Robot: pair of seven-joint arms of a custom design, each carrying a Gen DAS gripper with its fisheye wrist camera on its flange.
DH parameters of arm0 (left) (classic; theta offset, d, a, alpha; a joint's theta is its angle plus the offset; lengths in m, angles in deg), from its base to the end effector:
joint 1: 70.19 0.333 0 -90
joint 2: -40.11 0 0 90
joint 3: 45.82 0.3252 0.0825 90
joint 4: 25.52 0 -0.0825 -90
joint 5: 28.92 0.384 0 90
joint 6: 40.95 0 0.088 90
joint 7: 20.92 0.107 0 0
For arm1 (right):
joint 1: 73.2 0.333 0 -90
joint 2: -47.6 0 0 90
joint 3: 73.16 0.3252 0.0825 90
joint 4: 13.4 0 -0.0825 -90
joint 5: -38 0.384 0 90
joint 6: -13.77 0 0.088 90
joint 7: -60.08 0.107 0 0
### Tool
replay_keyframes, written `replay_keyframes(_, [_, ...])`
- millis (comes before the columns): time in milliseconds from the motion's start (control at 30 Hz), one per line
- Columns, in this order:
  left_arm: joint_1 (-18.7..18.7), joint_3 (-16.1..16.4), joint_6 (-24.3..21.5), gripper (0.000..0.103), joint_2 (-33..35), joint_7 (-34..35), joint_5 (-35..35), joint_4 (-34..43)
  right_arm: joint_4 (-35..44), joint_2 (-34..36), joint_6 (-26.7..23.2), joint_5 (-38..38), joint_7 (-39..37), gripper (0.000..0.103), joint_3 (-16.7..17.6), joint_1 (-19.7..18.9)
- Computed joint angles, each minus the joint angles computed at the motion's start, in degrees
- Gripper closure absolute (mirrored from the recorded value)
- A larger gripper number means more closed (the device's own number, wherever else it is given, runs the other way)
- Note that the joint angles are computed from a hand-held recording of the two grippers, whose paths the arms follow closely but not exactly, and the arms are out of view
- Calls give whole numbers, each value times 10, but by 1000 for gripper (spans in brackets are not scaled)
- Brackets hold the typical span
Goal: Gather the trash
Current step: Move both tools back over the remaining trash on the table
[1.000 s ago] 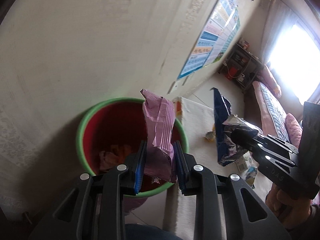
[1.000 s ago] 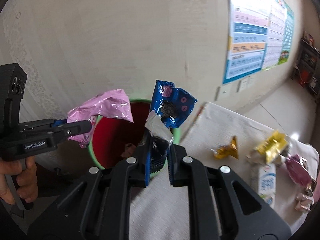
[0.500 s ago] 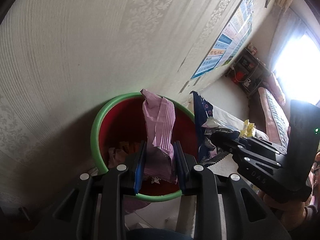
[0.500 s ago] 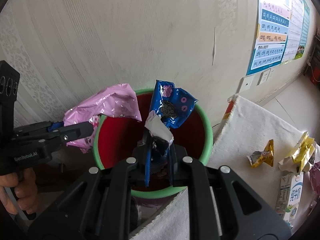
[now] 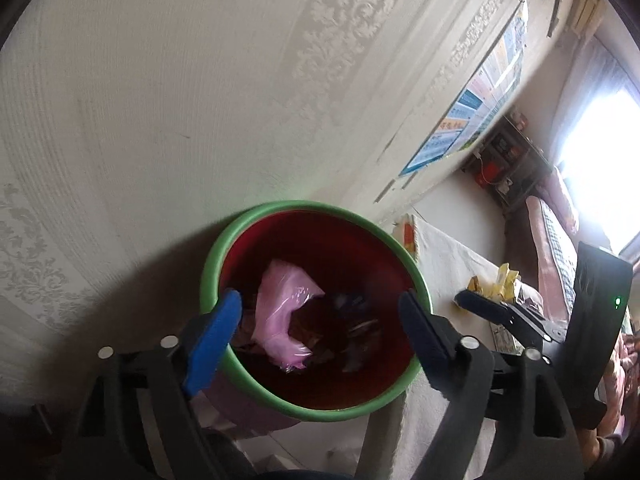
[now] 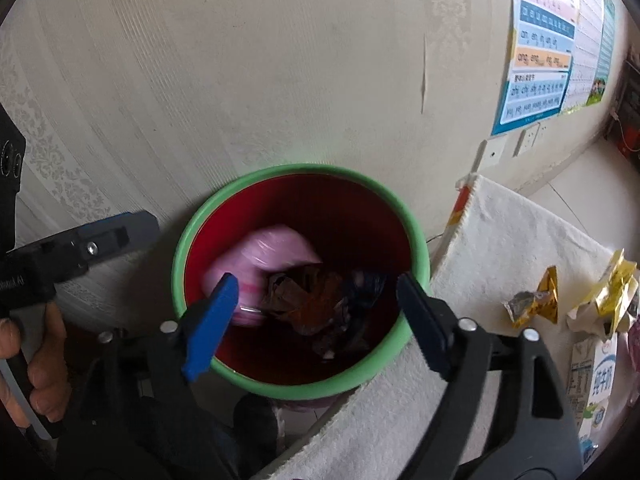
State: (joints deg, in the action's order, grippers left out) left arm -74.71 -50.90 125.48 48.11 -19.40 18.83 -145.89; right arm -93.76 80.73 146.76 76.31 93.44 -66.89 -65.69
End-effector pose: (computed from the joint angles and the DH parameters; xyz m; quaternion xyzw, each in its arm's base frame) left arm 0.5866 -0.1429 0.4252 -0.8290 0.4210 -0.3147 0.1913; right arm 0.7319 0.1723 0.4176 -0.8744 0.3461 -0.0249 0.3392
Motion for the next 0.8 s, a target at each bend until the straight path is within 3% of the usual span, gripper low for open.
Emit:
replay_keyframes(167, [-4, 0, -11, 12, -12, -20, 14, -6, -20, -17, 5, 8, -9, 15, -3, -10])
replay_keyframes(333, [-13, -12, -35, 8, -14, -19, 25, 9, -44, -42, 13, 31, -21, 9, -7, -28])
replay_keyframes(800, [-73, -45, -62, 8, 69, 91, -46, 126, -105, -98, 29, 73, -50, 5, -48, -96])
